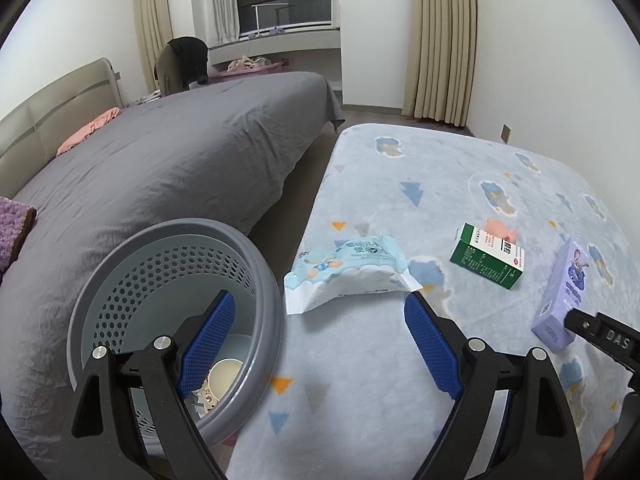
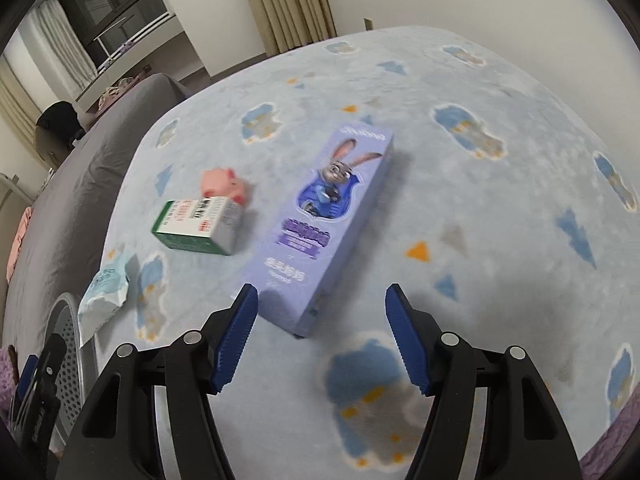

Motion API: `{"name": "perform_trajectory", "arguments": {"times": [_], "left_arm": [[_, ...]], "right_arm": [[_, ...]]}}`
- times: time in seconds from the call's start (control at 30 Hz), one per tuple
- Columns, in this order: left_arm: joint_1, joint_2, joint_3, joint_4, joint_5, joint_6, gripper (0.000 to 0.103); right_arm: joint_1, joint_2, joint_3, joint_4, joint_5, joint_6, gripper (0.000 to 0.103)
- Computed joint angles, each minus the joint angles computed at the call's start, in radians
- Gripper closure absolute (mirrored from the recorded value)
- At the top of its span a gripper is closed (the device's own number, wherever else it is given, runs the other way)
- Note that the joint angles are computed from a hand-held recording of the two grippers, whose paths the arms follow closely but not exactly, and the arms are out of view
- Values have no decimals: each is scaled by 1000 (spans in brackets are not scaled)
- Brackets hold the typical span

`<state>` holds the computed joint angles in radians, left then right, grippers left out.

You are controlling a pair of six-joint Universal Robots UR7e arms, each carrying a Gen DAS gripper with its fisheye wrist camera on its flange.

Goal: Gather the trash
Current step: 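Bring the open right tool over the purple toothpaste box, then close the right tool around the purple toothpaste box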

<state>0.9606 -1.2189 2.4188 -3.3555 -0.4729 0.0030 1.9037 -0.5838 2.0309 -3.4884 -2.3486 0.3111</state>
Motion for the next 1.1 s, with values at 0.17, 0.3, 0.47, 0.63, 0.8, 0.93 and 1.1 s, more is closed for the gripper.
{"name": "perform_trajectory", "arguments": {"times": [0.17, 0.3, 0.47, 0.63, 0.8, 0.93, 1.1], "left_arm": [[-6, 19, -6, -1, 0, 0, 18], [-11, 36, -12, -5, -1, 3, 18], [-9, 47, -20, -6, -6, 7, 18], [0, 44, -28, 10, -15, -1, 18], [10, 36, -30, 20, -24, -3, 18], [16, 31, -33, 27, -29, -7, 18], [17, 35, -36, 32, -26, -6, 18]], "right_arm": [[-24, -34, 52, -46, 26, 5, 39], [-32, -38, 44, -49, 47, 10, 39], [-25, -24, -7, -13, 67, 27, 39], [-19, 4, -86, 88, 34, 68, 39], [-24, 27, -142, 178, -3, 110, 39], [-37, 40, -156, 186, -4, 102, 39], [-42, 51, -161, 157, -4, 24, 41]]}}
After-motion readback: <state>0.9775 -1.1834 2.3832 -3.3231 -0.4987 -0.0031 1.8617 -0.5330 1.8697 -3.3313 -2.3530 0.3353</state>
